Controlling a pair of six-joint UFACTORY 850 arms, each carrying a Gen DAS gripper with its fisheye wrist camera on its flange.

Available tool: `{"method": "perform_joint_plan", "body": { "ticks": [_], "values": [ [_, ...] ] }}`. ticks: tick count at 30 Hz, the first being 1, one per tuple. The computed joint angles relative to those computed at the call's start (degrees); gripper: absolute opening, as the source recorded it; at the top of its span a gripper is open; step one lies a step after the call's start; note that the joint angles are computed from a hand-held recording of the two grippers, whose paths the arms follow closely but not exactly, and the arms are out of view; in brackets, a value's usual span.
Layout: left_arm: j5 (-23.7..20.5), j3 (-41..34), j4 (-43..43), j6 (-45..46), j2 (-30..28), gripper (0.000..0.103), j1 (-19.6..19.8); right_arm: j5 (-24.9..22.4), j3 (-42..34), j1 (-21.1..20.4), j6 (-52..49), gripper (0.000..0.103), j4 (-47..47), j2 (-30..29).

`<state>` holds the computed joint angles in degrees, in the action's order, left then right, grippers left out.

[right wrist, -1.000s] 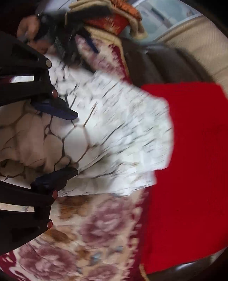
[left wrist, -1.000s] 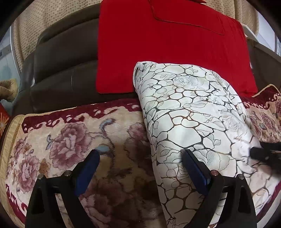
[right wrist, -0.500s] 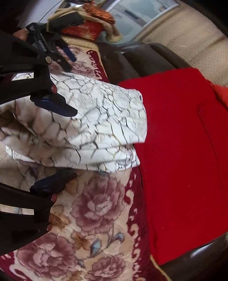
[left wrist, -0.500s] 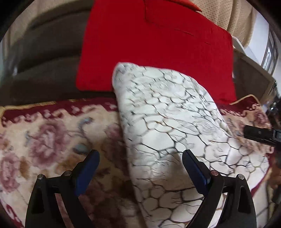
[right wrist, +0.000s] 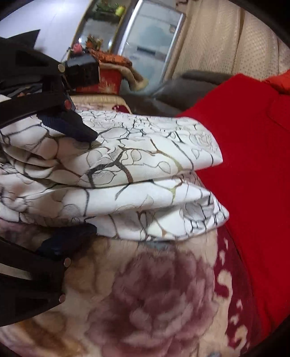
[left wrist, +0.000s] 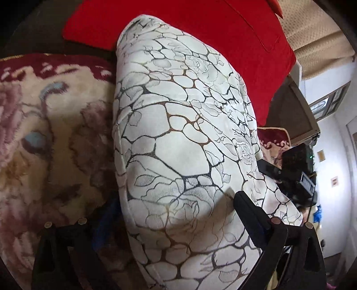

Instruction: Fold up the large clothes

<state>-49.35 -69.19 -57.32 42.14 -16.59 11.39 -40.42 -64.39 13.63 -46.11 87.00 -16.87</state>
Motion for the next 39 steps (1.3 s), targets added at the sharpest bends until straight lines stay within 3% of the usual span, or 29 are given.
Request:
{"method": "perform_joint_plan", "body": {
  "ticks": [3,7,12,17,25,34,36,38,39],
  "values": [
    [-1.58,0.14,-2.91,1.09,-0.71,0.100,0.33,-1.12,0.42,-0.08,-4.46,0.081,2.89,-0.24],
    [-2.10,0.52,-7.29,4.23,-1.06,0.100,0.39,1.37,0.32,1.66,-5.54,0.079,2.34,0.27],
    [-0.41,2.18,-10.60,7.12,0.29,0.098,-0.20,4.62,1.28,3.89,-7.45,0.052,6.19,1.20],
    [2.08,3.59,-11.28,7.75,2.55,0.075,-0.71,8.13,0.79,6.05,-7.29,0.045,7.09,2.86],
    [5.66,7.39,-11.12,9.18,10.42,0.071,1.15,11.16,-3.79,10.15,-5.57,0.042,2.61,4.34],
    [9.90,13.94,-2.99,3.53,19.68,0.071,3.58,10.53,-3.09,14.30,-9.04,0.041,6.51,5.64],
    [10.86,14.89,3.68,-2.24,19.26,0.074,2.80,10.76,-1.31,15.50,-8.29,0.041,6.47,5.88],
    [14.41,15.13,14.65,-12.33,17.59,0.087,0.63,12.83,-1.29,17.09,-1.03,0.042,-0.24,3.99],
    [15.65,14.99,17.91,-14.83,17.07,0.087,-0.60,14.15,-1.11,17.70,1.38,0.046,-2.69,3.17]
  ]
}}
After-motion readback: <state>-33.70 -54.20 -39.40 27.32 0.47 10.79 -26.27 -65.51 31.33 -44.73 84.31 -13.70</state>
